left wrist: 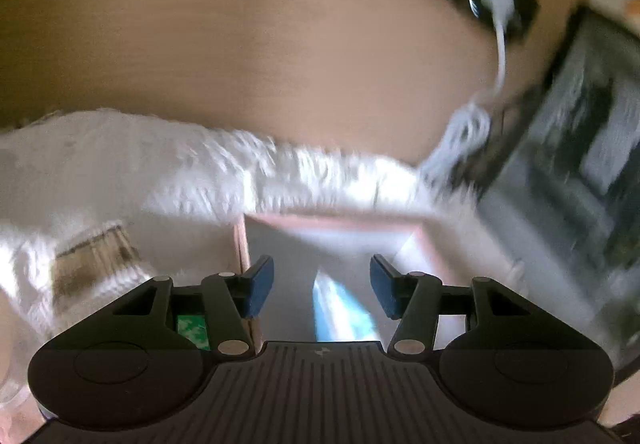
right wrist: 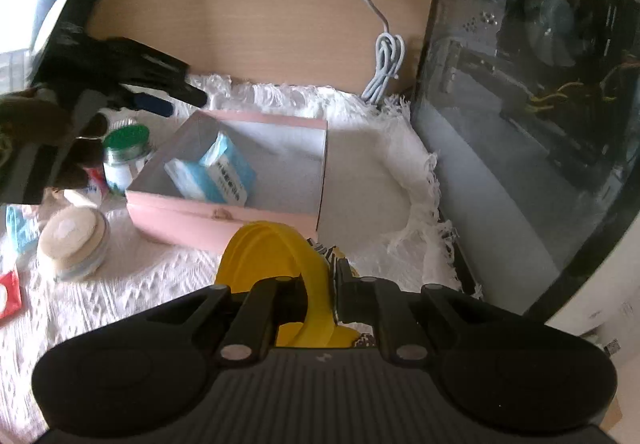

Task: Organize soft objects
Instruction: 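Place the wipes packet into the pink box with the left gripper while the right carries the funnel, then lower the yellow funnel into the pink box and open the right gripper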

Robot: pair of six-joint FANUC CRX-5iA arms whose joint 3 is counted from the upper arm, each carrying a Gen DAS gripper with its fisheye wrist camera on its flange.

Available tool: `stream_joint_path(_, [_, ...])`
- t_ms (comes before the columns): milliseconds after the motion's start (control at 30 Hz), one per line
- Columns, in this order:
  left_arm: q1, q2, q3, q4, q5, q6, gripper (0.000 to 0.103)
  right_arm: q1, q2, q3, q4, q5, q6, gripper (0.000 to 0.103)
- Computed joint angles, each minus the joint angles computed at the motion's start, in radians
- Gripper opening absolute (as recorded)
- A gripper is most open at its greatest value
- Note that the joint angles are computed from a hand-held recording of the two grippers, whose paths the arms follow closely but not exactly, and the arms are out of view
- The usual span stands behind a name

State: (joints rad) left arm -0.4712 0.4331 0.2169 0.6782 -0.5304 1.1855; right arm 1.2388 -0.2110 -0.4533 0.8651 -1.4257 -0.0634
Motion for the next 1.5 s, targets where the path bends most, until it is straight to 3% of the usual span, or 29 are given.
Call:
stream_joint_path(100, [0.01,-0.081,-0.131,0.155,0.059,-0.14,0.058,-0.048,-0.01,0.001,0.074,0.063,0.036,0.01])
stream_joint_path(200, [0.036,-0.156,-0.215,0.163,0.044,-0.179,0.058,-0.15,0.015,0.034,0.161,0.17,0.133,0.01])
stream_joint_path(367, [0.083,-0.302,-0.363,0.068,0.005,-0.143,0.058,-0.357,0.139,0.122,0.208,0.393,0.247,0.01])
stream_joint_path(433, [0.106,-0.353,-0.399,-0.023,-0.017,-0.08,0.058,-0.42,0.223,0.173,0.183,0.448,0.302,0.01])
stream_joint_path(633, [0.183,-0.461,-0.458,-0.23,-0.106,0.114,0.058,-0.518,0.495,0.443,-0.092,0.374,0.54,0.01])
stream_joint_path(867, [0.241,-0.537,-0.52,-0.315,-0.123,0.247,0.058,-0.528,0.547,0.471,-0.022,0.353,0.526,0.01])
stream_joint_path(933, [0.237,-0.536,-0.518,-0.323,-0.13,0.245,0.058,-0.523,0.542,0.462,-0.024,0.347,0.531,0.016])
stream_joint_path(1000, [0.229,-0.529,-0.511,-0.334,-0.14,0.236,0.058,-0.521,0.508,0.43,-0.047,0.367,0.514,0.044])
stream_joint_path(1033, [0.228,-0.528,-0.515,-0.333,-0.141,0.223,0.058,-0.522,0.477,0.4,-0.056,0.395,0.497,0.066])
stream_joint_path(1067, [0.224,-0.525,-0.513,-0.334,-0.145,0.214,0.058,-0.52,0.44,0.359,-0.048,0.43,0.46,0.074])
stream_joint_path(1200, [0.191,-0.507,-0.488,-0.4,-0.151,0.198,0.058,-0.474,0.308,0.221,0.044,0.478,0.353,0.074])
stream_joint_path(1300, [0.164,-0.486,-0.457,-0.486,-0.176,0.226,0.058,-0.408,0.204,0.12,0.124,0.485,0.275,0.082])
stream_joint_path(1367, [0.153,-0.475,-0.459,-0.483,-0.188,0.207,0.058,-0.352,0.142,0.061,0.166,0.484,0.234,0.089])
stream_joint_path(1500, [0.12,-0.479,-0.484,-0.519,-0.158,0.176,0.06,-0.239,0.081,0.008,0.145,0.468,0.221,0.089])
